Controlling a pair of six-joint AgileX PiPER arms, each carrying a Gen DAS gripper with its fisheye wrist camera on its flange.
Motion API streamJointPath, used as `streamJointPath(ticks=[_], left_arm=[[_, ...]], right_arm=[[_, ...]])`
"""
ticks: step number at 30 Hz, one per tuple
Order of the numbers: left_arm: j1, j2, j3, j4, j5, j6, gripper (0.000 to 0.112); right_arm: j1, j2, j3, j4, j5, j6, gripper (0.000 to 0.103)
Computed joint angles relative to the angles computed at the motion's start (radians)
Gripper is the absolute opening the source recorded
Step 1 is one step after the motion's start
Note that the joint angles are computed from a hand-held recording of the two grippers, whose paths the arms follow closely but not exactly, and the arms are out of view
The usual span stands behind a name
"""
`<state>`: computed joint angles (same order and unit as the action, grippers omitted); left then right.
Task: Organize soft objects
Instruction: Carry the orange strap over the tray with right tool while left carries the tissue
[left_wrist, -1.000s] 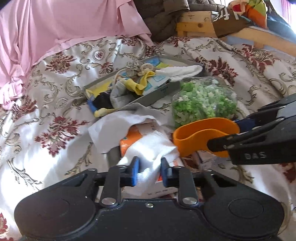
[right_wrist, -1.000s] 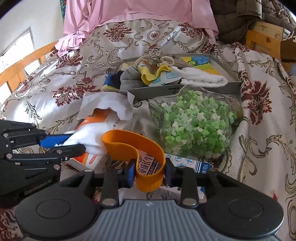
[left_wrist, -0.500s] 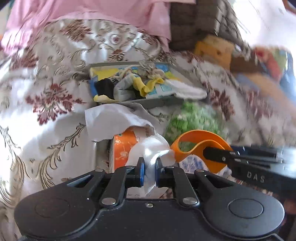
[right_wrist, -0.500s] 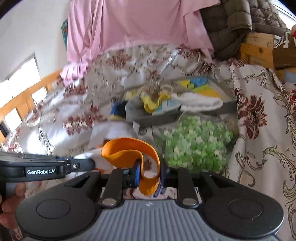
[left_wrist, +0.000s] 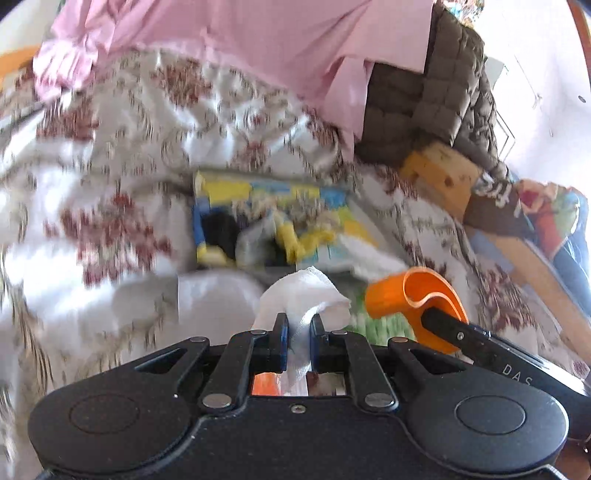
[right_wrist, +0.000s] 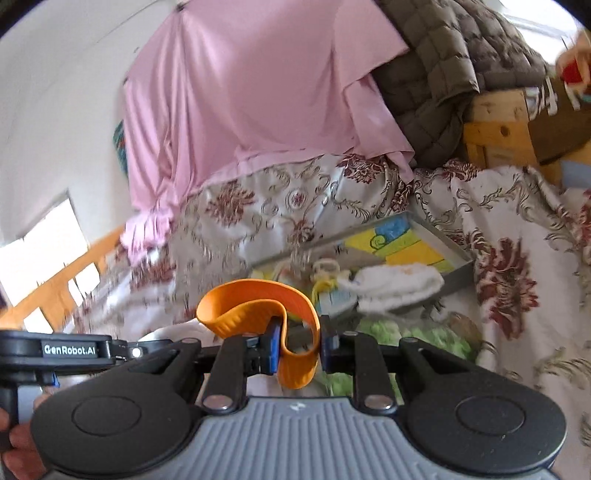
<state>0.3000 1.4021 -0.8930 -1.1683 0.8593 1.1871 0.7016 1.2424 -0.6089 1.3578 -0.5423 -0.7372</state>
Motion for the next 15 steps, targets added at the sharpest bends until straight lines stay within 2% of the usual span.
streamJointPath(ticks=[4,10,15], left_arm=[[-0.093,0.072,-0.129,-0.001,-0.097,-0.064,0.011],[-0.239,0.294,-0.439,0.05,-0.22,-0.203,0.012],[-0.359,0.522,-0.752,0.252,-0.268,-0.459,0.012]], right_arm=[[-0.196,0.091,-0.072,-0.317,0.105,0.263,0.023],[-0.428,0.258,-0.25,-0.568,0.226,0.502,0.023],[-0.558,0.379,-0.381,-0.643,0.341,0.591,0.023]])
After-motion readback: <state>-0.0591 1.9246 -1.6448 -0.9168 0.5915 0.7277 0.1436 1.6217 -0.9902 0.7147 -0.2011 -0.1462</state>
